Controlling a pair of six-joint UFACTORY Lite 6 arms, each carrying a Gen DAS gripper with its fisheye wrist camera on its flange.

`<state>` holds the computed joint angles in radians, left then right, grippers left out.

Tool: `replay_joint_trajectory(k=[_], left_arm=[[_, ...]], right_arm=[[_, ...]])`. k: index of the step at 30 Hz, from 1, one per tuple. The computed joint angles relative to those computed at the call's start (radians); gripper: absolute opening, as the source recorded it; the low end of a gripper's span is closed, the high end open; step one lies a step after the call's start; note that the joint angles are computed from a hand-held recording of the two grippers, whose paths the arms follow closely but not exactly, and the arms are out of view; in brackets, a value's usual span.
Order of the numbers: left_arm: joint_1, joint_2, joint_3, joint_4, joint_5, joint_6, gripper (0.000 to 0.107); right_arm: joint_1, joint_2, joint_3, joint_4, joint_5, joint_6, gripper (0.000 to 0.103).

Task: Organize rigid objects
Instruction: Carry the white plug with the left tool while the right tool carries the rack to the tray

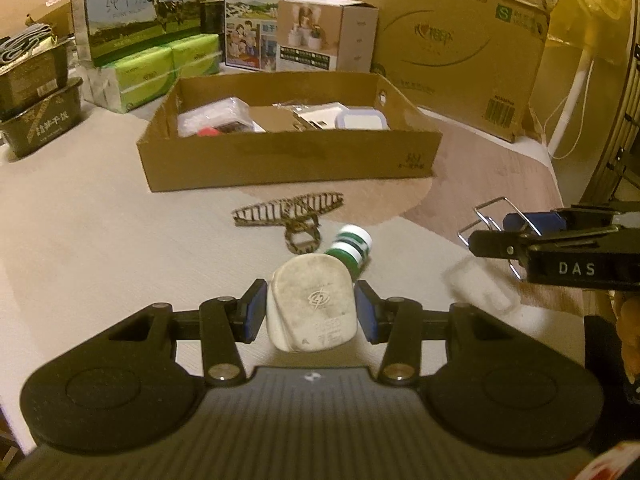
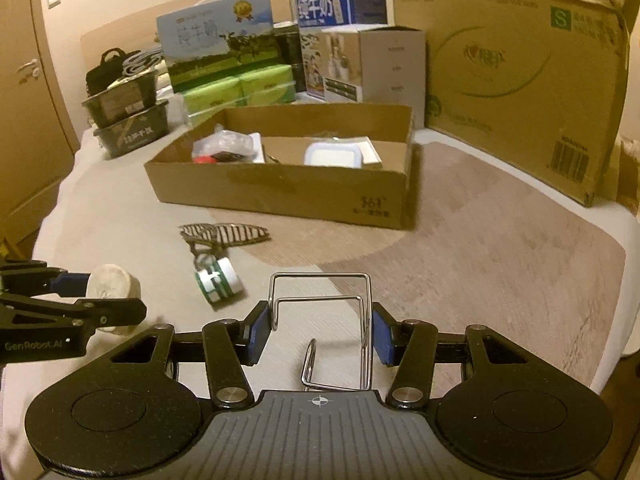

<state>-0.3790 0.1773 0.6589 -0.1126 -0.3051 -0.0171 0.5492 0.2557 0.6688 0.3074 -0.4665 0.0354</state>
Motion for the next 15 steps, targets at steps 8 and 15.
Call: replay_joint_trajectory(k=[8, 15], left_arm=[[0.063, -0.048, 0.004, 0.123, 0.039, -0.094, 0.043], [0.129, -0.066, 0.041, 0.39, 0.077, -0.315, 0.043]], right_arm=[[0.041, -0.027, 0.026, 0.108, 0.033, -0.099, 0.052], [0.055, -0.034, 0.06, 0.169, 0.057, -0.168, 0.052]])
